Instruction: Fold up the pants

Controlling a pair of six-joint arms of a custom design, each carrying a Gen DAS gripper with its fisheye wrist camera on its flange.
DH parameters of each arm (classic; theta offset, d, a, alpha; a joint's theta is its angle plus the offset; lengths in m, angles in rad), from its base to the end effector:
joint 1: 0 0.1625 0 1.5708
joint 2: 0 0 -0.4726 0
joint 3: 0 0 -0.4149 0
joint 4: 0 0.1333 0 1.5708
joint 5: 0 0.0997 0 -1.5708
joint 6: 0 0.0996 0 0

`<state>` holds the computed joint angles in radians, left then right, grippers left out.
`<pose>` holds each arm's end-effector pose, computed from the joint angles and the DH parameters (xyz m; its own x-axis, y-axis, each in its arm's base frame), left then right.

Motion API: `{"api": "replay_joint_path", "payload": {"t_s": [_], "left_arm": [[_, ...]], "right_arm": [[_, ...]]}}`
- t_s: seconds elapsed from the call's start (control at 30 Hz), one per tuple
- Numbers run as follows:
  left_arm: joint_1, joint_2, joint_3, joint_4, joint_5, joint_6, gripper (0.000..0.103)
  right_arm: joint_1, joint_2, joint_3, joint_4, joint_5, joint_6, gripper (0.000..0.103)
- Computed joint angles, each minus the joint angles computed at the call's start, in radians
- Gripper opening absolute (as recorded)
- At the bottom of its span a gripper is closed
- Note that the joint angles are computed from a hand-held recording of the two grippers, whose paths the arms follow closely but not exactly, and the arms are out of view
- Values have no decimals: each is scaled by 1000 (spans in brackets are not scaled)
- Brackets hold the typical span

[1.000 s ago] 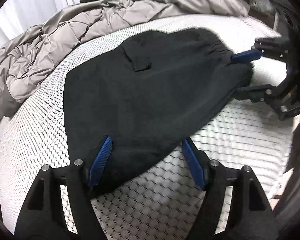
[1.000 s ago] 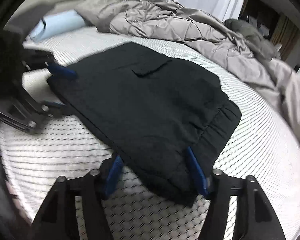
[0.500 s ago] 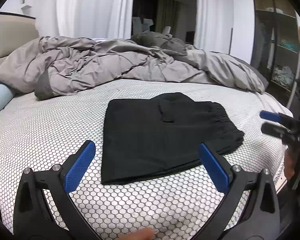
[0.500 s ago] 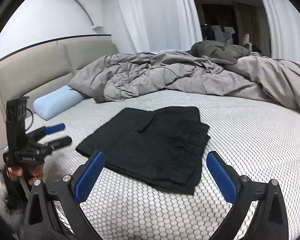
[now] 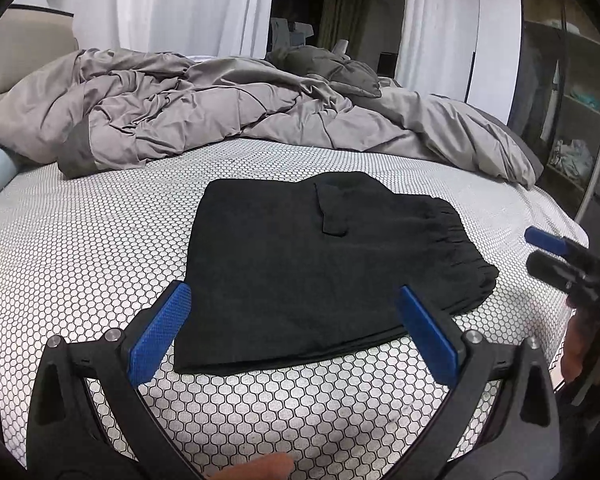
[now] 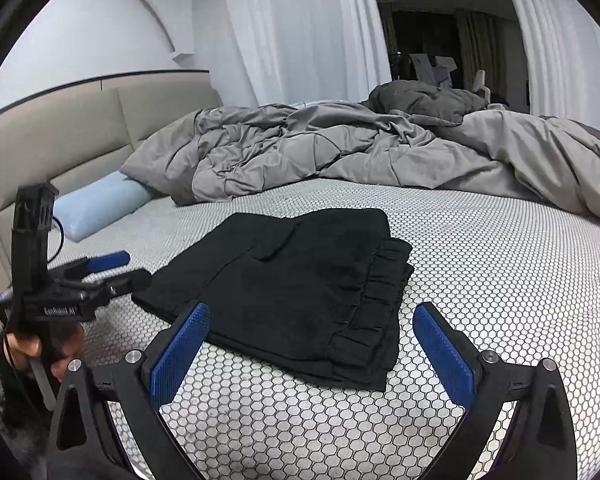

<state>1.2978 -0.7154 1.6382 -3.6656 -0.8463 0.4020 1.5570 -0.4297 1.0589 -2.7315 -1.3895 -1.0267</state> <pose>-0.0007 -0.7419 0.2046 -0.7742 -0.2091 -0.5974 0.4429 0.4952 -0.7474 0.1388 -0.9027 0.0813 -0.5199 -0.7778 0.3532 -0.8364 0.3796 -0.3953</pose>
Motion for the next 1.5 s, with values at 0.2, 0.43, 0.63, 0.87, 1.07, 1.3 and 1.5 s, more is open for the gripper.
{"api": "replay_joint_path", "payload": {"t_s": [0.2,0.43,0.63,0.87,1.07,1.3,1.5], "left_arm": [[-3,8,-2,-30,0,34,102],[-9,12,5,-63,7,44,102],[-12,14,4,-75,12,52,102],[-11,8,9,-87,8,60,102],[-9,5,10,-90,3,65,102],[-13,5,16,-105,9,68,102],[-10,0,18,-113,6,71,102]], "right_arm": [[-5,-6,-1,-8,24,18,103],[-9,-12,3,-20,35,29,103],[-7,-8,1,-25,25,28,103],[-5,-7,5,-29,17,17,103],[-7,-5,1,-30,18,14,103],[-8,-3,-4,-30,16,9,103],[-7,-3,-2,-26,14,-5,103]]}}
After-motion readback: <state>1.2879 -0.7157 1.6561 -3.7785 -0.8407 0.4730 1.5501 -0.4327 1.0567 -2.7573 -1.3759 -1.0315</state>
